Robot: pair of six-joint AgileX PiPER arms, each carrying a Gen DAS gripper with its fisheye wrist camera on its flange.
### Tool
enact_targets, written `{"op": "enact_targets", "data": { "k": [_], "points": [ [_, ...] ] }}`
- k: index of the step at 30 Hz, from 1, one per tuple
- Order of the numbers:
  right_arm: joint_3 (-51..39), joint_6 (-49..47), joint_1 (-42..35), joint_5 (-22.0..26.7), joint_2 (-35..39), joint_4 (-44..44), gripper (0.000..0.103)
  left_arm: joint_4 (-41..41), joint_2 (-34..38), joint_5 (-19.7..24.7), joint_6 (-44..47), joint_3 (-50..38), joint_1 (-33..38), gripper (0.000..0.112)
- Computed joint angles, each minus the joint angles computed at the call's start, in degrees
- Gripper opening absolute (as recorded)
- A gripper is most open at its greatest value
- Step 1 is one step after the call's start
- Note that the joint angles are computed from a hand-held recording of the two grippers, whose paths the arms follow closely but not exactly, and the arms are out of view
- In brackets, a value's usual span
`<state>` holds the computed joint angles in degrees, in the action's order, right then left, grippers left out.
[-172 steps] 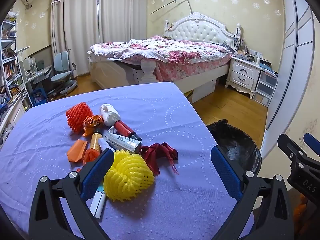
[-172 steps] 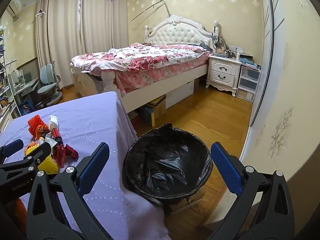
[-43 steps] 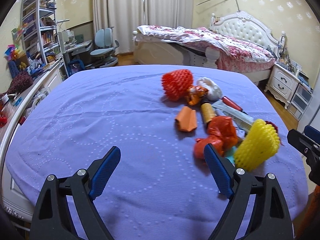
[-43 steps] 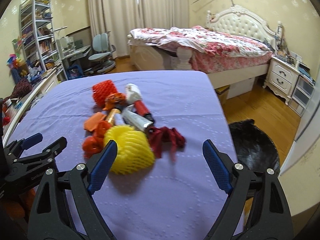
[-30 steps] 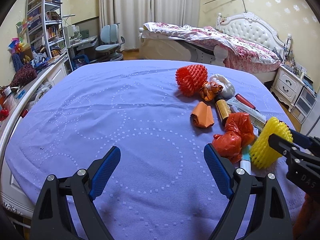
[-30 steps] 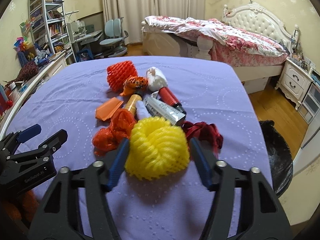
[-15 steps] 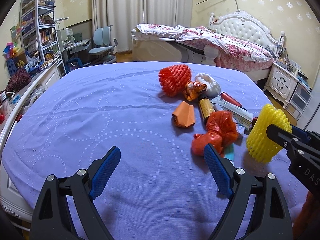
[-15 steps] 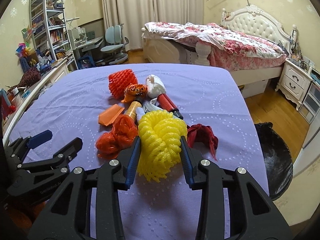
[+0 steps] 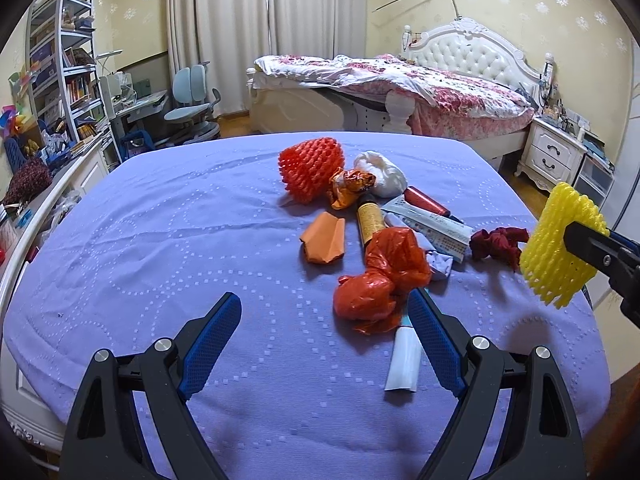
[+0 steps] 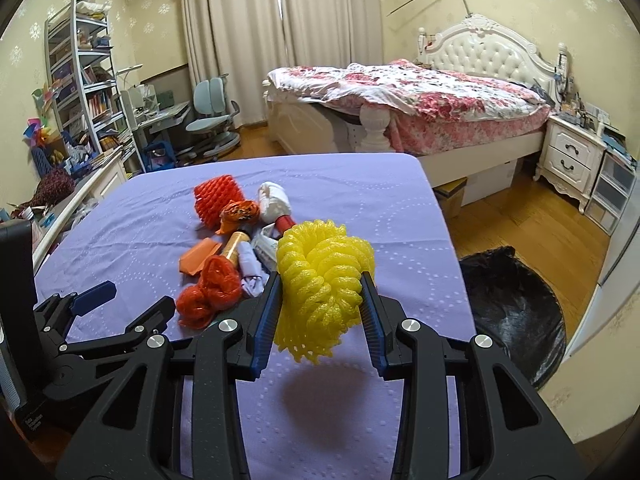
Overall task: Collect trash
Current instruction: 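Grasp the orange plastic bag with the left gripper while the right gripper holds the yellow net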
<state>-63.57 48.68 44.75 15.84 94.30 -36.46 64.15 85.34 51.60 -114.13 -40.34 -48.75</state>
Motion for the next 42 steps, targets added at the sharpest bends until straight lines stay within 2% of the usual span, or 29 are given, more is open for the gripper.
{"op": "enact_targets", "data": {
  "k": [6,9,18,27,32,36,37,38,42],
  "points": [
    [2.94,6.73,-1.83,-0.37,-1.68,-6.89,0.037,-0.10,1.49,-0.79,0.06,-1.36,-0.15,0.084],
    [3.52,6.81,-3.23,-0.59,-1.42,-6.91,0.038,0.07,2.17,-2.94,0.57,-1.73,0.87,0.075],
    [3.65,5.28,-6.05,-1.60,0.80,-4.68,0.038,0.07,6.15,-4.21,3.29,-5.05,3.01,0.075],
    [1.54,-3.48,-7.56,-2.67,3.92,4.03,0.037,-0.69,8.50,-7.22,7.54,-7.52,7.17,0.075],
    [1.02,-9.43,-8.49,-3.25,4.73,10.10,0.038,-1.01,8.40,-11.32,9.82,-7.32,8.69,0.054],
    [1.21,-10.75,-8.60,-3.65,4.69,11.75,0.038,0.44,7.87,-10.45,8.39,-6.95,7.47,0.041],
    [1.30,-11.24,-8.69,-3.78,4.64,12.26,0.038,0.75,7.59,-10.38,8.00,-6.78,7.26,0.036],
    [1.32,-12.31,-8.79,-3.87,4.59,13.34,0.038,0.49,7.27,-9.70,7.77,-6.68,6.83,0.027],
    [1.59,-12.21,-8.74,-4.25,4.54,13.30,0.038,0.86,6.17,-11.42,6.80,-5.79,7.47,0.025]
  ]
}}
